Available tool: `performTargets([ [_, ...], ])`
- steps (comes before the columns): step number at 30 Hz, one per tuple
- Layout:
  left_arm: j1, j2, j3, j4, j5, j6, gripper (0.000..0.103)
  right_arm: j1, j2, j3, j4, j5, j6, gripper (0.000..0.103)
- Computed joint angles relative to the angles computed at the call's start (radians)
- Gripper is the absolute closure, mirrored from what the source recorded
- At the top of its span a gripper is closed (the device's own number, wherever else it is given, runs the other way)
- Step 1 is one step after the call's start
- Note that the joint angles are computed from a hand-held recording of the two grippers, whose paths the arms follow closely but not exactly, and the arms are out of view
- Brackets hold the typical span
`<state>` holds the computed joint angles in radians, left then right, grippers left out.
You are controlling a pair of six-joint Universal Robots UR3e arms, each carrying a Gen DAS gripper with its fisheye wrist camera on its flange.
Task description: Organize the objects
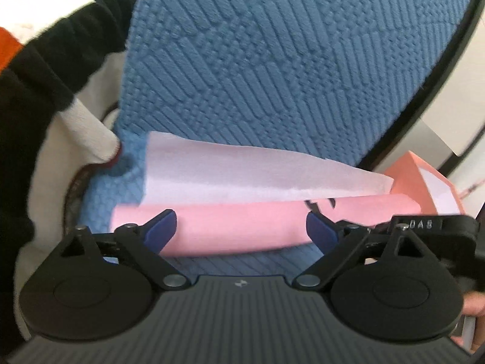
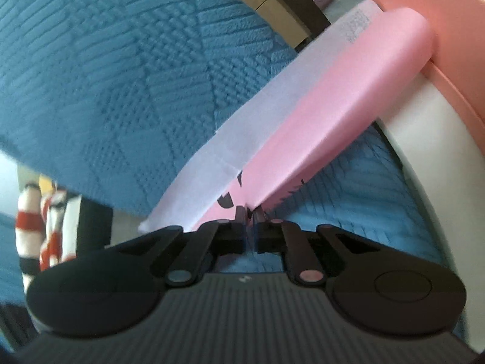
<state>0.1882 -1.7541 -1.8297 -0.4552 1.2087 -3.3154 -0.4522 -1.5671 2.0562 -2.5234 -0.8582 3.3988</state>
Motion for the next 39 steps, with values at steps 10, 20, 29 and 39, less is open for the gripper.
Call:
performTargets([
  [10,-0.019,-0.044,0.031,-0.136,-0.124,0.132,0.027,-0.146,-0.268,0.118,0.337,0.004,-0.194,0.096],
  [20,-0.067,-0.08,0.027,-0.2,-0.154,0.171,0.032,-0.144,-0.337,0.152,0.279,-0.079,-0.161,0.076],
  [29,-0.041,0.047,-0.148,-0.179,-0.312,0.175,0.073,-0.049,-0.303,0.131,0.131,-0.143,-0.118,0.038],
  [39,-0.067,0.09,-0.227,-0.138,-0.333,0.158,0.076,0.072,-0.192,0.077,0.088,-0.307,-0.046,0.039],
])
